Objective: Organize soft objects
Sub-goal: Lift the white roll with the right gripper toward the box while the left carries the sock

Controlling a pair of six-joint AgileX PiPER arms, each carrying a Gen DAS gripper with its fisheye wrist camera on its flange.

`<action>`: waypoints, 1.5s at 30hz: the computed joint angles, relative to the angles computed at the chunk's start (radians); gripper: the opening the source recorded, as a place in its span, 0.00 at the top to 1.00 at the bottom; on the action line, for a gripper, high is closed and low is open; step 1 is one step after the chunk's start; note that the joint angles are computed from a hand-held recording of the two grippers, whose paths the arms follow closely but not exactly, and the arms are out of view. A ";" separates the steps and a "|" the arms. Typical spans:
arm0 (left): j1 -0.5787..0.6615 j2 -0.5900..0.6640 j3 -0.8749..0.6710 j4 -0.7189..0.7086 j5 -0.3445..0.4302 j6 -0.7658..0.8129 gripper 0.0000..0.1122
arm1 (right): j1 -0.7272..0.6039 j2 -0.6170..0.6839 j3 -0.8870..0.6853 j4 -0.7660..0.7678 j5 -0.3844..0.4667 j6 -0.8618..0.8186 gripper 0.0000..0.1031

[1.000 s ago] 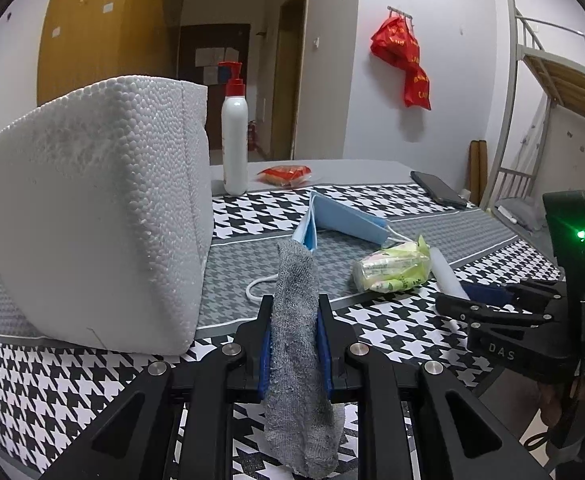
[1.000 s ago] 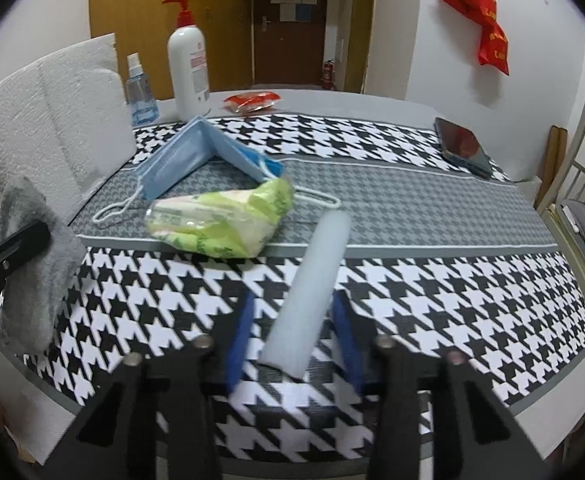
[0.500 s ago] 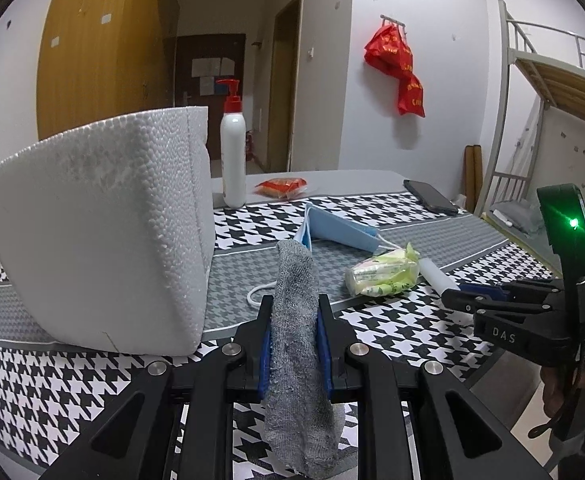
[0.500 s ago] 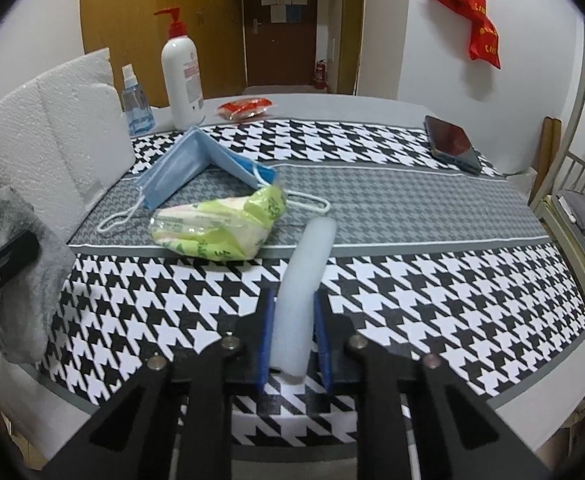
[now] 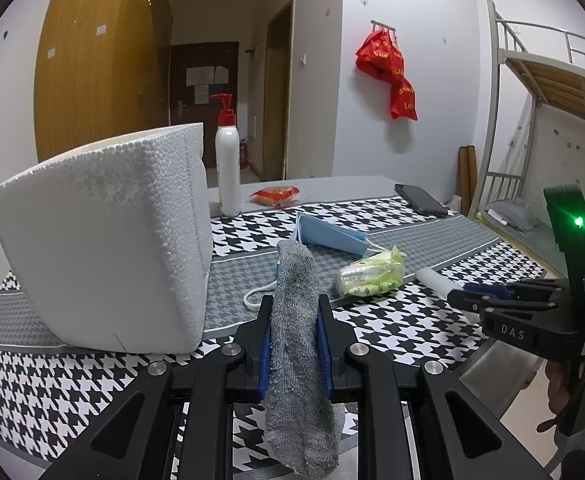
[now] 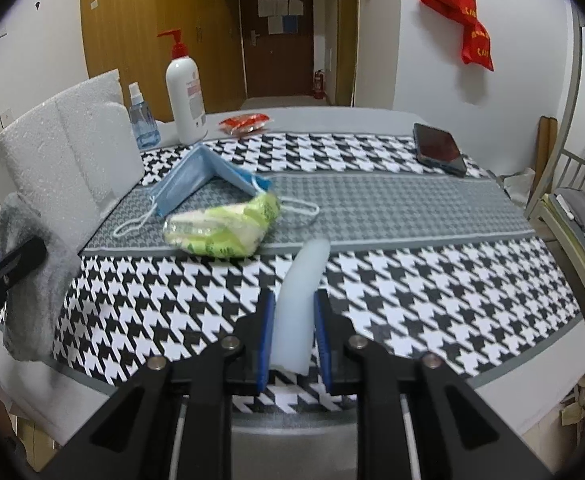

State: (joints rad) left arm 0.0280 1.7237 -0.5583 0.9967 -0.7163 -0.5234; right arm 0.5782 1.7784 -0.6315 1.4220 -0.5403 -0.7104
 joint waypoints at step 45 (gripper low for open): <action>-0.009 -0.078 0.040 -0.027 -0.023 0.050 0.82 | 0.083 -0.171 0.066 -0.015 -0.091 0.021 0.80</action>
State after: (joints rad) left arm 0.0190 1.6460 -0.5178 0.9699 -0.7392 -0.4737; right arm 0.6610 1.6073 -0.5651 1.4072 -0.6312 -0.6895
